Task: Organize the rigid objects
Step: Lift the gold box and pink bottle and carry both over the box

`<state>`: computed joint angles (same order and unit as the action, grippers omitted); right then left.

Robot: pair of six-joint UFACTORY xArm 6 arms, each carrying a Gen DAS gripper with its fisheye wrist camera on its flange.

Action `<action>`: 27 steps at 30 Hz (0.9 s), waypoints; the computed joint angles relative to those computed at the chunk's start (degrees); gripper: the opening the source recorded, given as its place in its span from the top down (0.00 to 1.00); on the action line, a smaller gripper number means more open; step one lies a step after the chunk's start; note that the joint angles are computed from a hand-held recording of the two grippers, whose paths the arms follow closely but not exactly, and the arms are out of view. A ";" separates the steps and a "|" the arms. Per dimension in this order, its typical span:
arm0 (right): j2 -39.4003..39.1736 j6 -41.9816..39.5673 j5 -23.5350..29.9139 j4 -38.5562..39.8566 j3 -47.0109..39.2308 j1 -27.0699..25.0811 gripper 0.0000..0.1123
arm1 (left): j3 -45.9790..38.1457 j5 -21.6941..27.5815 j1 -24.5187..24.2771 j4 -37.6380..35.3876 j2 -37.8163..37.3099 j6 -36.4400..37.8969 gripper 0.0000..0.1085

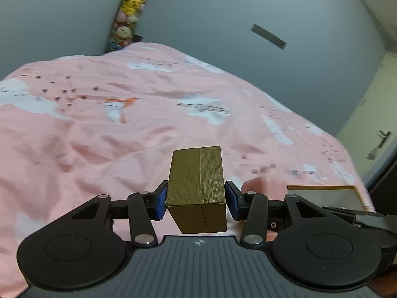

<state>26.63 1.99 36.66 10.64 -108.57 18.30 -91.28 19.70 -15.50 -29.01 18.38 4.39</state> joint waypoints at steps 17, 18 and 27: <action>-16.38 5.25 7.36 -12.76 14.56 -12.09 0.60 | -19.81 20.77 -8.00 -15.21 10.47 11.44 0.51; -16.54 5.32 8.20 -12.73 14.84 -12.90 0.60 | -22.04 22.77 -8.31 -14.91 12.01 11.38 0.51; -16.10 1.76 12.56 -11.43 16.28 -17.07 0.60 | -47.64 44.85 -7.32 -12.48 29.15 9.40 0.51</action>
<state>10.53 3.75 49.22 -0.79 -92.29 1.23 -138.93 64.54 -22.82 -41.49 47.53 13.79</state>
